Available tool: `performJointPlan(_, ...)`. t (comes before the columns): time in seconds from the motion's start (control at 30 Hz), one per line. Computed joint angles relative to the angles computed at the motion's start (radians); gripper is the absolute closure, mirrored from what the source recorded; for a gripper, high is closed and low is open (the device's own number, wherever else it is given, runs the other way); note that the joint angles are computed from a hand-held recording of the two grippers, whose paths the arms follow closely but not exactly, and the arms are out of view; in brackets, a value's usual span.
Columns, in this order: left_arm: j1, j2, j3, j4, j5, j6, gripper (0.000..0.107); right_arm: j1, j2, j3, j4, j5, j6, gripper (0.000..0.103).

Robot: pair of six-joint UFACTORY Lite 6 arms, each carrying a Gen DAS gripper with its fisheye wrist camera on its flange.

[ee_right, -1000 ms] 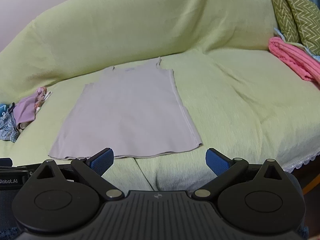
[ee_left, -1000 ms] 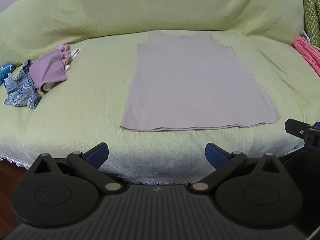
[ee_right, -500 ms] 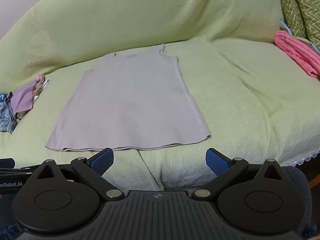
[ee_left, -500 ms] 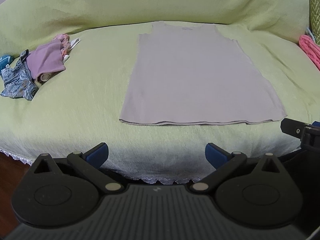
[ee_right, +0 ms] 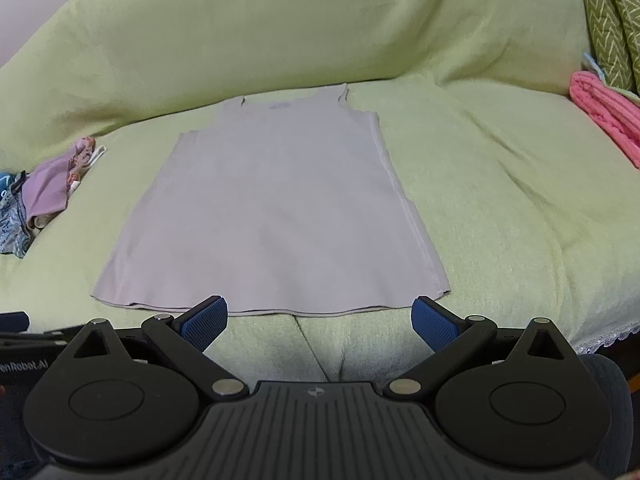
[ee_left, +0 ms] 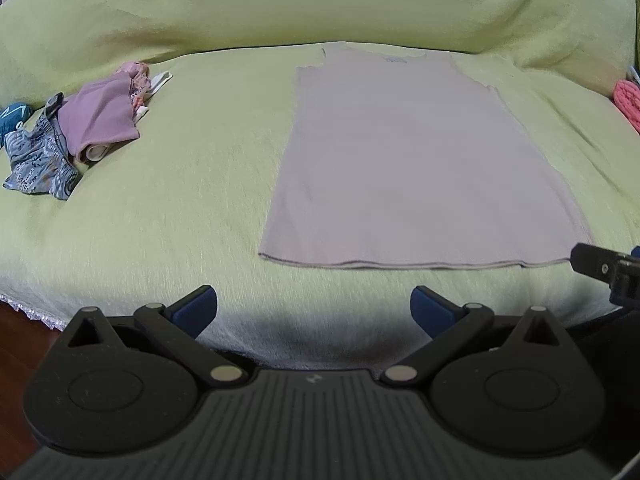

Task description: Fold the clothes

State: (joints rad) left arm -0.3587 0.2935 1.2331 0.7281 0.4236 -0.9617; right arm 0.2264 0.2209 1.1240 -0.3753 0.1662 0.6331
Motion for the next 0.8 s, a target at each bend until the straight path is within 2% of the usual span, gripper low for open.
performJointPlan(0.2,0.034,0.114,0.121,-0.079,-0.002,0.131,0.005,-0.042,0.083,0.071,0.089,0.013,-0.107,0.002)
performJointPlan(0.47,0.074,0.315,0.366,-0.201,0.025,0.323,0.005,-0.115,0.252,0.265,0.328,0.052,-0.37,0.002)
performJointPlan(0.63,0.091,0.416,0.505,-0.296,0.052,0.43,0.005,-0.127,0.332,0.368,0.379,0.08,-0.435,0.002)
performJointPlan(0.8,0.085,0.464,0.568,-0.365,0.066,0.505,0.005,-0.137,0.358,0.393,0.428,0.09,-0.492,0.002)
